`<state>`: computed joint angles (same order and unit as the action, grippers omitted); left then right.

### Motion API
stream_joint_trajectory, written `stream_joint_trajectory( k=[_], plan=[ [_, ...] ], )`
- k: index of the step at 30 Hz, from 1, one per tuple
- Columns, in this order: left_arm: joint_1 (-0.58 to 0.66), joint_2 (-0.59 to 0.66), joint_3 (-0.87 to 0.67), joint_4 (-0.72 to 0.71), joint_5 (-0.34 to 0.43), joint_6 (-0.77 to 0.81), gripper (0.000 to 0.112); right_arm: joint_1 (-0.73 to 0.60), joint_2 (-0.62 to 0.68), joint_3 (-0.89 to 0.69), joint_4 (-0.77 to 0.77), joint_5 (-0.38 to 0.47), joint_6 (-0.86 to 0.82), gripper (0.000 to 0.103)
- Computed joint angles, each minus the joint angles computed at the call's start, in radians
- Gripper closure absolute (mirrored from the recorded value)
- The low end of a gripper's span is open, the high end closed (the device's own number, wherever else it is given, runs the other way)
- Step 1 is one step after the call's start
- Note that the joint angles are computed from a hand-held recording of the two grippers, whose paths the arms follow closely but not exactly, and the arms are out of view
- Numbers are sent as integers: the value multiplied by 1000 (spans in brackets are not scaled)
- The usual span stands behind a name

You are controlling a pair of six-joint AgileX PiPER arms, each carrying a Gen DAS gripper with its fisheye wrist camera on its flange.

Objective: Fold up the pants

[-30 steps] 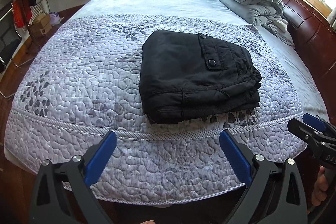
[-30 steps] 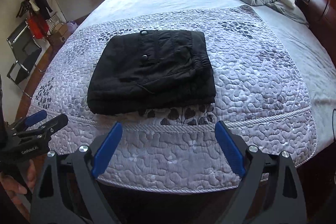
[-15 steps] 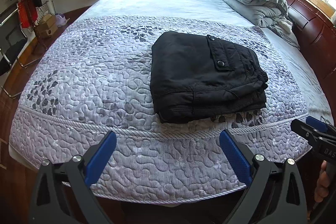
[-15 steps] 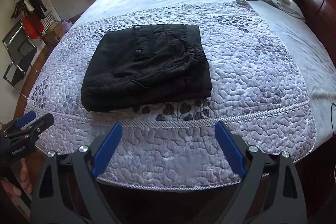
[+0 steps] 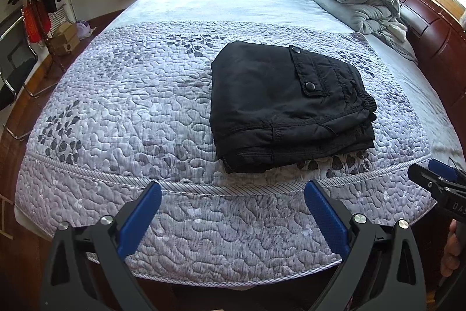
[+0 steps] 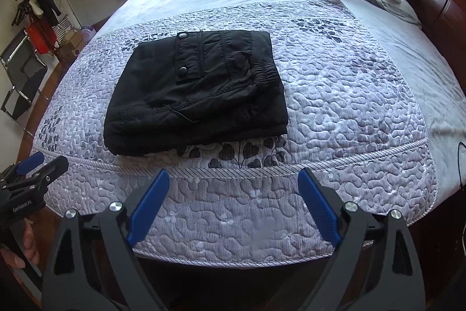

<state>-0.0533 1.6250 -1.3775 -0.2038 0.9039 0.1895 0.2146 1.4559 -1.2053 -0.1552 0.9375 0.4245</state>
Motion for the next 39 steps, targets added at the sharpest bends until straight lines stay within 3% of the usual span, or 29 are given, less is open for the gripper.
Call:
stream_joint_trajectory(
  k=[39],
  plan=[
    [0, 24, -3, -4, 6, 23, 13, 0, 6, -4, -5, -3, -11, 13]
  ],
)
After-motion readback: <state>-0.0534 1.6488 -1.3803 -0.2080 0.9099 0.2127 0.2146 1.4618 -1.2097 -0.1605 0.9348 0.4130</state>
